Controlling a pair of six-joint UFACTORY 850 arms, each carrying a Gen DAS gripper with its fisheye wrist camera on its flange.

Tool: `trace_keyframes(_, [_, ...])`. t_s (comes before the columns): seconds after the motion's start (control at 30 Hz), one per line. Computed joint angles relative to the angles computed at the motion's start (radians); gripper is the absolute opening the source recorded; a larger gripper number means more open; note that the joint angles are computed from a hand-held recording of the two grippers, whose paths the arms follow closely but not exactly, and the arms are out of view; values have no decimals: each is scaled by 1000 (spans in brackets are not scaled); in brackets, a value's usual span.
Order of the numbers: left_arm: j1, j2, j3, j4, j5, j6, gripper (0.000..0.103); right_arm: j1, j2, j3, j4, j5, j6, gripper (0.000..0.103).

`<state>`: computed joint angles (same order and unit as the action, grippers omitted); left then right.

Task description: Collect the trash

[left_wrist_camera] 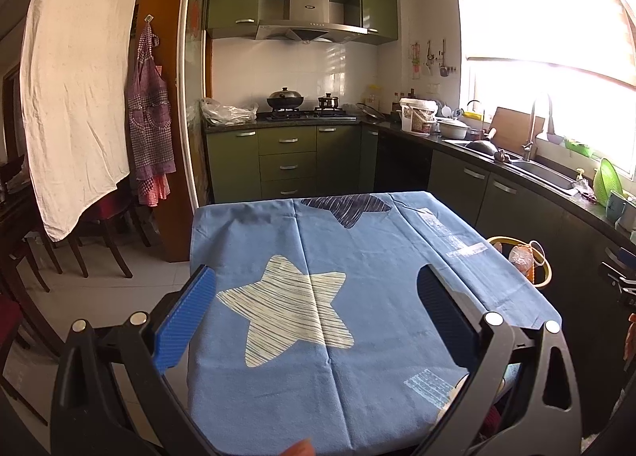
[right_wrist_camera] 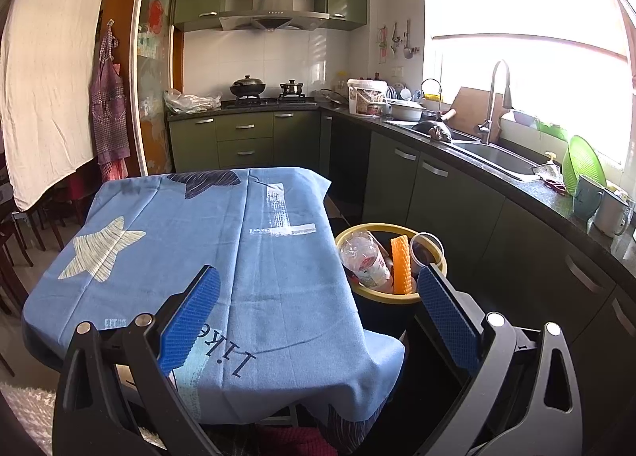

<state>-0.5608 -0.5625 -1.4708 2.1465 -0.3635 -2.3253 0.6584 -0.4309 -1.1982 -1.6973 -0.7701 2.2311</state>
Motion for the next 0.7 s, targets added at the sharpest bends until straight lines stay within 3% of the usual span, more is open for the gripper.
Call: trace_keyframes(0.7, [4, -7, -5, 21, 18, -10, 96, 1, -8, -2, -2, 5, 7, 98])
